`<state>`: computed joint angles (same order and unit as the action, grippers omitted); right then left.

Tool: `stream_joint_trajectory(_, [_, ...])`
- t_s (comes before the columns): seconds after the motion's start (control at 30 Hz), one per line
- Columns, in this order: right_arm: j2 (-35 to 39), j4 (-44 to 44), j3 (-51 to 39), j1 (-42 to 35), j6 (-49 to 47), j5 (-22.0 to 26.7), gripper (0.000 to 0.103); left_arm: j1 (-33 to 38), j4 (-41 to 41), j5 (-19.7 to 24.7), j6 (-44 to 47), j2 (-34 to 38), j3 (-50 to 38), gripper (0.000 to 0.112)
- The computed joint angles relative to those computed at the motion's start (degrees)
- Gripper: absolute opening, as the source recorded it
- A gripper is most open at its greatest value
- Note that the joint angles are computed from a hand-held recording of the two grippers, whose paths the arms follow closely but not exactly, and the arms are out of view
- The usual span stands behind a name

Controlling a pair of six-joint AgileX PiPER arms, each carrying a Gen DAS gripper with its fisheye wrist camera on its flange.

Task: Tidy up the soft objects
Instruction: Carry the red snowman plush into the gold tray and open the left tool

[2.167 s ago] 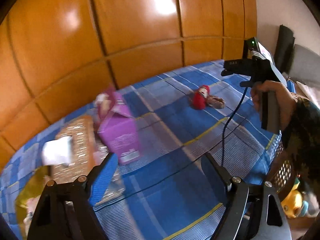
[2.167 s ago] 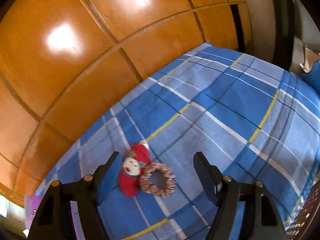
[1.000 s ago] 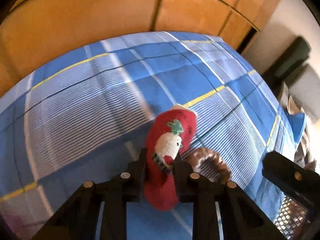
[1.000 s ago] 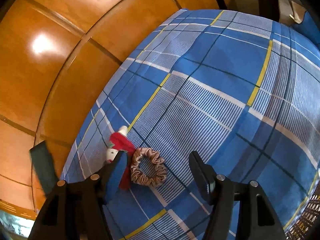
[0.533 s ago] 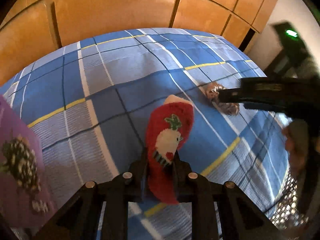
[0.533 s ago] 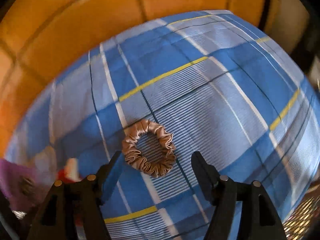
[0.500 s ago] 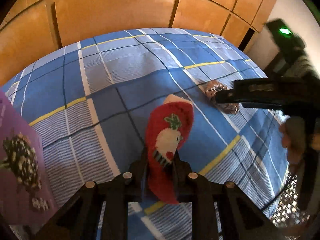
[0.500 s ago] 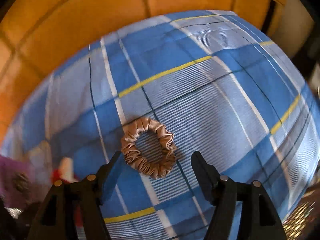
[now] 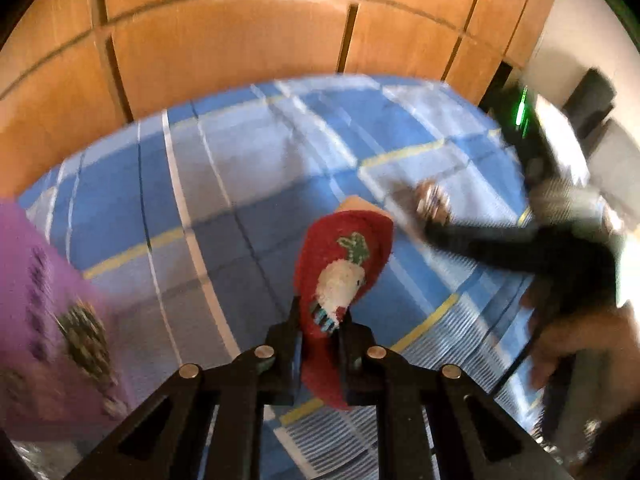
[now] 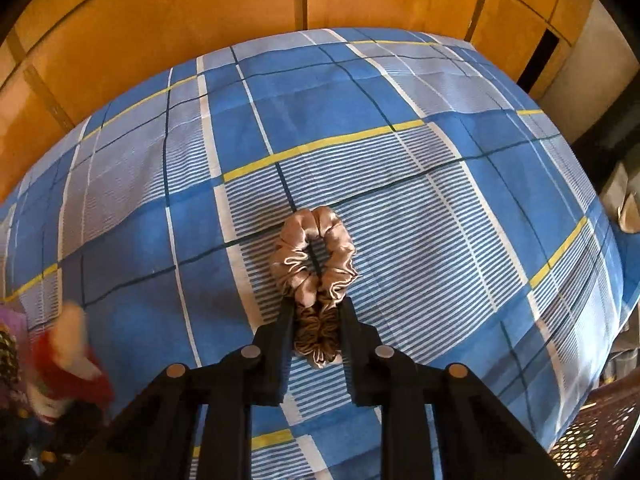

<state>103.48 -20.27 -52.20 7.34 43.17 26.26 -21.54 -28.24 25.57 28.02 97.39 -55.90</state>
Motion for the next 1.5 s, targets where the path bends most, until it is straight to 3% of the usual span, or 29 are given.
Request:
stream_joint_trajectory(0.23, [0.93,-8.18,-0.41,3.35,6.13,1.55,0.021,7.16,5.5,9.82,-8.87,-3.72,-15.22,0.014])
stream_joint_trajectory(0.3, [1.36,-11.45,-0.54,4.59,8.5,2.3,0.021,10.78,7.43,10.54,-10.16,-5.05,-17.87,0.014])
stream_joint_trajectory(0.53, [1.44,-13.39,-0.89,5.55,10.31,3.43,0.021,31.62,6.36,14.31,-5.97,-5.34,-22.84,0.014])
stream_joint_trajectory(0.67, [1.11,-16.29,-0.28,7.3,13.22,4.19,0.021,43.35,0.51,13.3,3.72,-7.92,-18.45,0.014])
stream_joint_trajectory(0.87, [1.1,-20.27,-0.23,11.09,17.44,7.3,0.021,59.17,-13.17,11.7,26.27,-14.35,-7.07,0.014])
stream_joint_trajectory(1.13, [1.25,-22.33,-0.27,13.17,18.69,9.23,0.021,78.49,-30.17,16.18,53.84,-21.19,7.76,0.014])
stream_joint_trajectory(1.3, [2.07,-24.77,-0.95,15.06,19.53,11.36,0.02,88.25,-33.23,19.86,62.23,-22.46,12.84,0.014])
stream_joint_trajectory(1.5, [-0.38,-19.86,0.66,14.87,12.63,3.92,0.019,95.81,-36.1,22.03,70.72,-22.03,16.12,0.015])
